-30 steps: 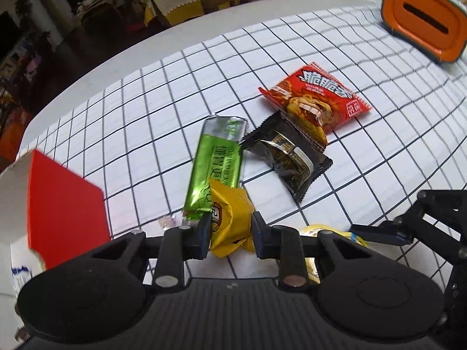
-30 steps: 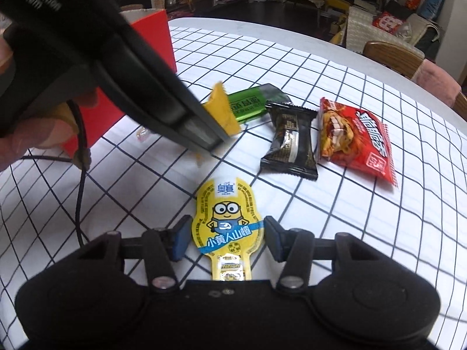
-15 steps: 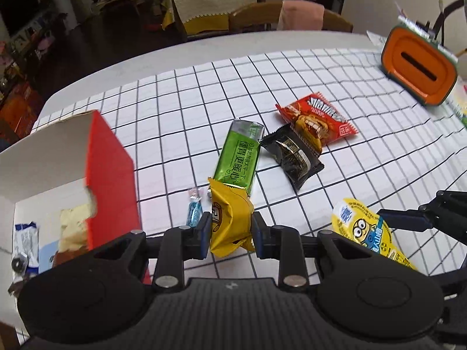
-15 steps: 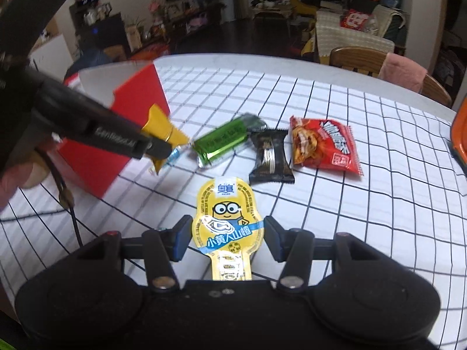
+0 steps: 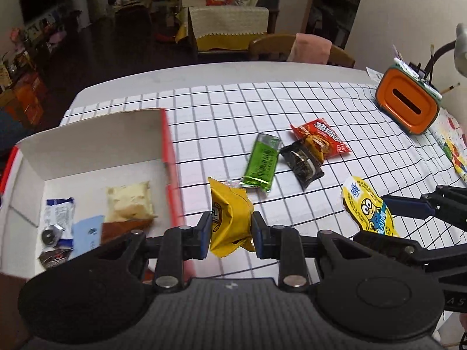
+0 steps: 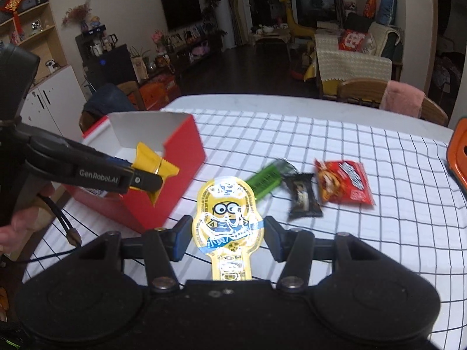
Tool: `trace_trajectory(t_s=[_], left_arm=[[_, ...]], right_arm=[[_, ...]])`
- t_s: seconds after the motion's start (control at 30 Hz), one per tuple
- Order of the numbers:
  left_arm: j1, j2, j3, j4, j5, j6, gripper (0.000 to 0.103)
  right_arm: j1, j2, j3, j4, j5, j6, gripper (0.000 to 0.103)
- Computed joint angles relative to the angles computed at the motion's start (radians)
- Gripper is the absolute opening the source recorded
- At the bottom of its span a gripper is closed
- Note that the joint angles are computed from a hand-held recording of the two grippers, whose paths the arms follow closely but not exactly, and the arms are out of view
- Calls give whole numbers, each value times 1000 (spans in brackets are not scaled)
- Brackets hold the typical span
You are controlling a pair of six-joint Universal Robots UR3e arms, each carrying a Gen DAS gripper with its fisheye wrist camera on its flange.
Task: Organize snacks
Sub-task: 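Carry the yellow candy and Minion packet into the box, open both tools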
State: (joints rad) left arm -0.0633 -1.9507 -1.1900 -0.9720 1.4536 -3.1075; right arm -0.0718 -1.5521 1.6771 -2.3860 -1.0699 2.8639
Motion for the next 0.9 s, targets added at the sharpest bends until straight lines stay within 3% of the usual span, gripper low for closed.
trace_trajectory(t_s=[0.43, 0.9], left_arm=[[201, 205, -217, 25, -101, 135, 28], [443, 280, -308, 9, -189, 302, 28]], right_arm=[[237, 130, -192, -37, -144, 160, 52], [449, 405, -550, 23, -294, 281, 52]])
